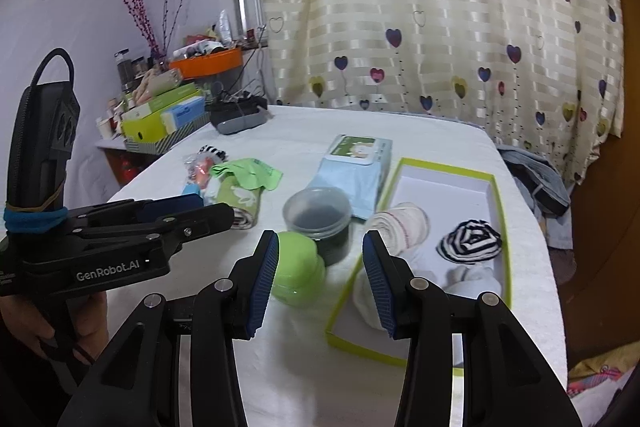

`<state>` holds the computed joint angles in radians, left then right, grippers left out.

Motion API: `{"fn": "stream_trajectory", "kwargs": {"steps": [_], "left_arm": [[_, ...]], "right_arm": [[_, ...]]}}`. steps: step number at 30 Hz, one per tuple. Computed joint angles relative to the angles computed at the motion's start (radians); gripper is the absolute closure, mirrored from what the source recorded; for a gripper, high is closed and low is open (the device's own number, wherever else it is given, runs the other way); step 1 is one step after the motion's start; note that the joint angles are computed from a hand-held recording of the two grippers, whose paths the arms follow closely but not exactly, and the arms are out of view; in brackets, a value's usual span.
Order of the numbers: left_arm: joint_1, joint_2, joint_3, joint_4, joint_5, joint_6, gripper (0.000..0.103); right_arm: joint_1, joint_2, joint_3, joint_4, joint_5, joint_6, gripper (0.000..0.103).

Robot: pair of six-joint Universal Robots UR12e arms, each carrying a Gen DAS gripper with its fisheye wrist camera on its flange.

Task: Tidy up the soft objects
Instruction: 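Withdraw both tools from the box, then move both tools toward the blue face mask and the green sock roll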

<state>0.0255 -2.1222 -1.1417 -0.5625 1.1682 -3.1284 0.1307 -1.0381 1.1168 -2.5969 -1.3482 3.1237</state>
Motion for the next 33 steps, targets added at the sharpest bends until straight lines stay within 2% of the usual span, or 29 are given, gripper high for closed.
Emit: {"fn": "stream_trajectory", "kwargs": {"steps": [7,19,27,33], "left_arm": [[0.019,0.004,-0.013,0.006,0.019,-0.029,0.054],[0.055,-0.009,-0.005,0.004,0.114,-0.114,0.054],[0.07,-0.057,0.051,-0.076,0.18,-0.177,0.054],[0.077,-0.098,0.104,-0.139,0.158,-0.223,0.053]], "right_arm": [[0.009,0.012,-0.023,0.021,0.006,-0.011,0.058],[0.033,0.066,-0.114,0.087,0.041,-0.054,0.058],[0.049,0.115,-0.192,0.151,0.055,-0.079,0.058],[0.062,0.157,-0.263,0.208,0.045,-0.089,0.058]]}}
